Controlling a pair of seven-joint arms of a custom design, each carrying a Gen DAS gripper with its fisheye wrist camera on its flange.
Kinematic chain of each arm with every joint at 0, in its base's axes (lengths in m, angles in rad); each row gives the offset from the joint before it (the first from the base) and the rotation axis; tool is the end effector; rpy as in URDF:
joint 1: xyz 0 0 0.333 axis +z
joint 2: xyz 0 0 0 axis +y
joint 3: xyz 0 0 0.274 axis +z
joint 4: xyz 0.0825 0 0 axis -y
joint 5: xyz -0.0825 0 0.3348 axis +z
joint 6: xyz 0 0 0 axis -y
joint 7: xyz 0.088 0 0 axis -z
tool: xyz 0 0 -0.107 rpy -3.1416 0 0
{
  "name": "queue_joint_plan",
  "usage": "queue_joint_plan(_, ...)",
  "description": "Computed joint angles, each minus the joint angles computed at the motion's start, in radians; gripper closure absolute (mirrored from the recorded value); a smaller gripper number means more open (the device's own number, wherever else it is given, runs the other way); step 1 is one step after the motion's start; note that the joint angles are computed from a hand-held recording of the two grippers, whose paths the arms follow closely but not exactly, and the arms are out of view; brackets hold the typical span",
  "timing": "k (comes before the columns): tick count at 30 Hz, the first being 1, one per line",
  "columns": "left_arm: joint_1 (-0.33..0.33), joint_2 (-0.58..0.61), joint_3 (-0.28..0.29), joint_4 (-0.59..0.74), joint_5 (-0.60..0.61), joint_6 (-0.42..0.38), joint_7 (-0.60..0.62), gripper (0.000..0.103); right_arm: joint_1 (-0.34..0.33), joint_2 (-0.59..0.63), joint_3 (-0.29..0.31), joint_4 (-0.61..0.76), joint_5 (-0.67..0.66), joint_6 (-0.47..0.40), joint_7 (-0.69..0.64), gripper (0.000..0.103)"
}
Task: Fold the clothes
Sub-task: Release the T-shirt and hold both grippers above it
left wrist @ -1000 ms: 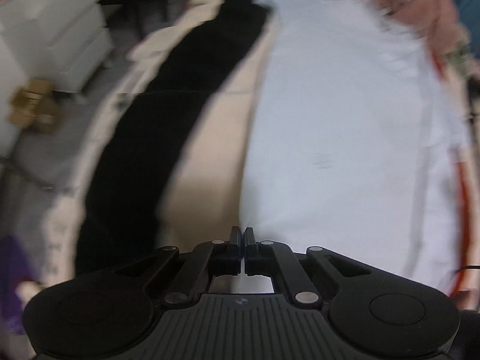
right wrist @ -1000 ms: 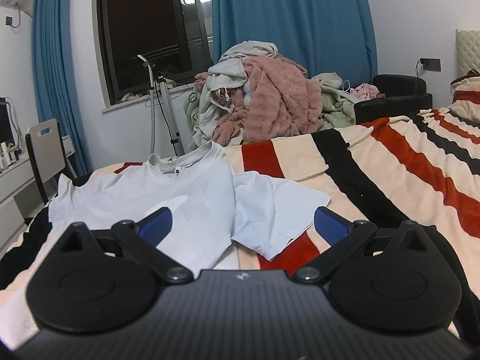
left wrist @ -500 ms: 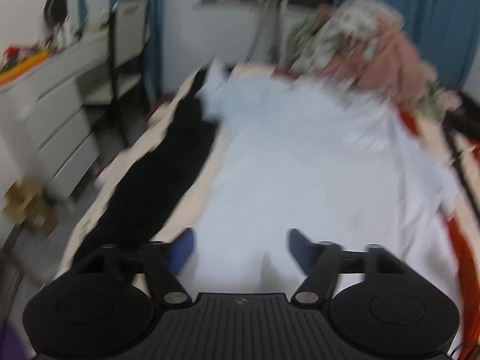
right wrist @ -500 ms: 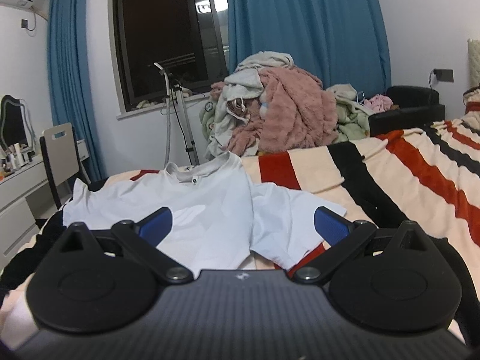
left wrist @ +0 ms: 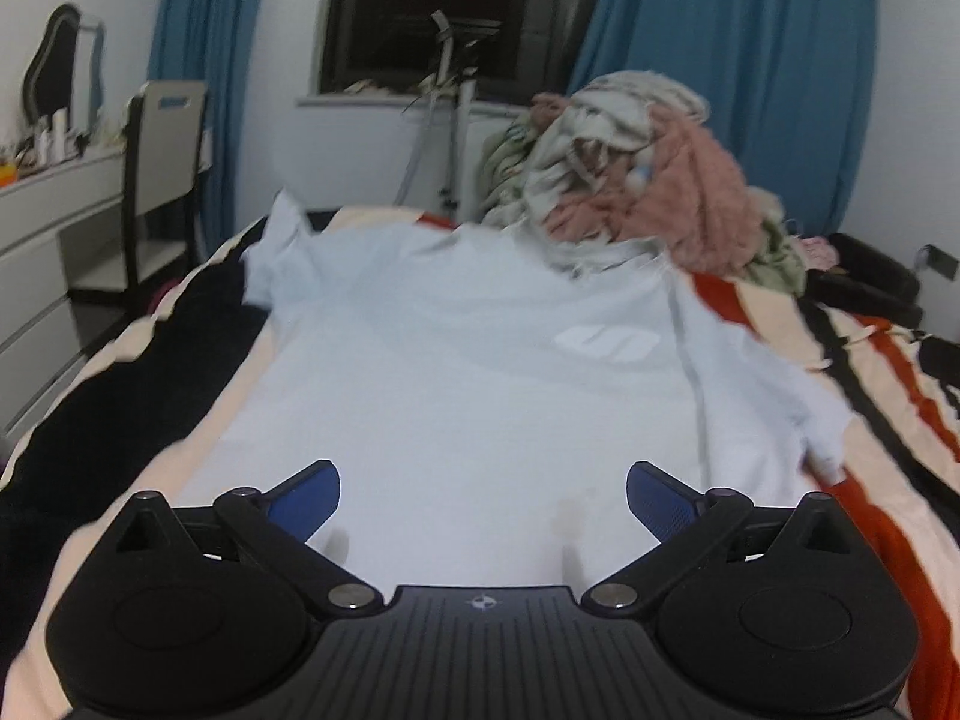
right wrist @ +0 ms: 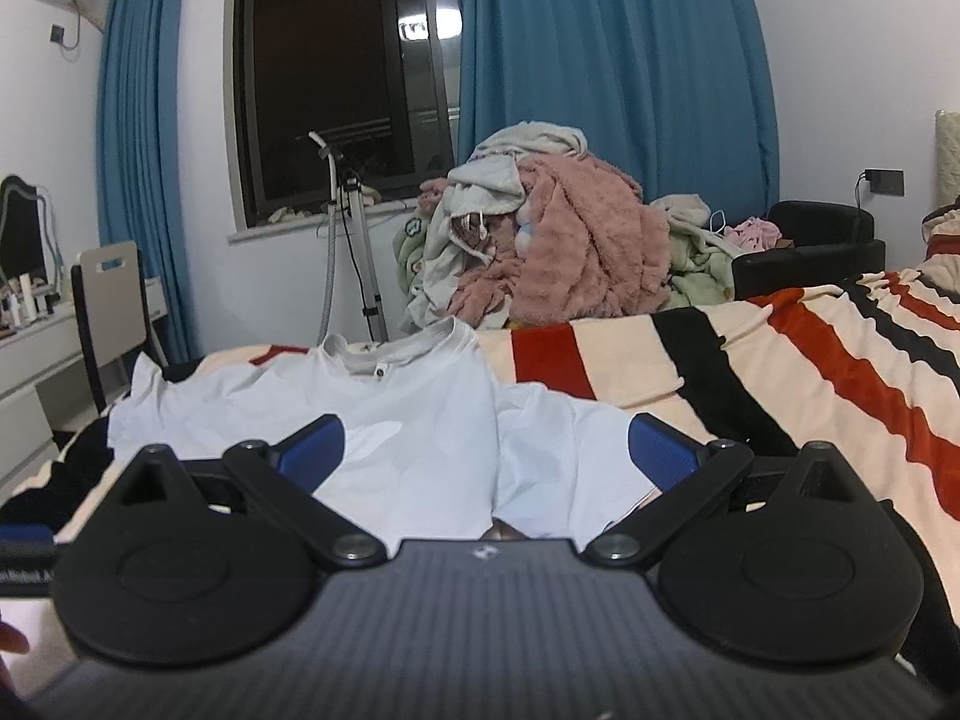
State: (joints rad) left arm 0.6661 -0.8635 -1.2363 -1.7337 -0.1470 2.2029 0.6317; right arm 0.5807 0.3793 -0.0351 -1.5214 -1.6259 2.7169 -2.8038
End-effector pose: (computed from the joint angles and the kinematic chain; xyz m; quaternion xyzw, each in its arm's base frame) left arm 0.2673 -0.4566 0.6272 -0.6800 0.5572 -0.3451 0.3288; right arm 0.5328 0.3698 0.4810 -0.5535 0.5724 -0.3736 0.4757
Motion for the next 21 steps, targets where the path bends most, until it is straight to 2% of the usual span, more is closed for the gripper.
queue_joint_plan(4,-0.071,0.005,0.056,-0.128,0.012,0.068,-0.021,0.0,0.003,0.032,-0.001,0.039,0.044,-0.001,-0.052,0.0)
queue_joint_plan(8,-0.112,0.041,0.063,-0.158,0.062,0.069,-0.03,0.001,0.008,0.047,-0.013,0.047,0.098,0.011,-0.086,0.001)
queue_joint_plan(14,-0.129,0.082,0.042,-0.163,0.146,0.07,-0.069,0.0,0.041,0.053,-0.029,0.054,0.145,-0.045,-0.165,0.001)
queue_joint_plan(21,-0.142,0.061,0.054,-0.156,0.224,0.016,-0.145,0.001,0.03,0.05,-0.034,0.042,0.181,-0.017,-0.146,0.001)
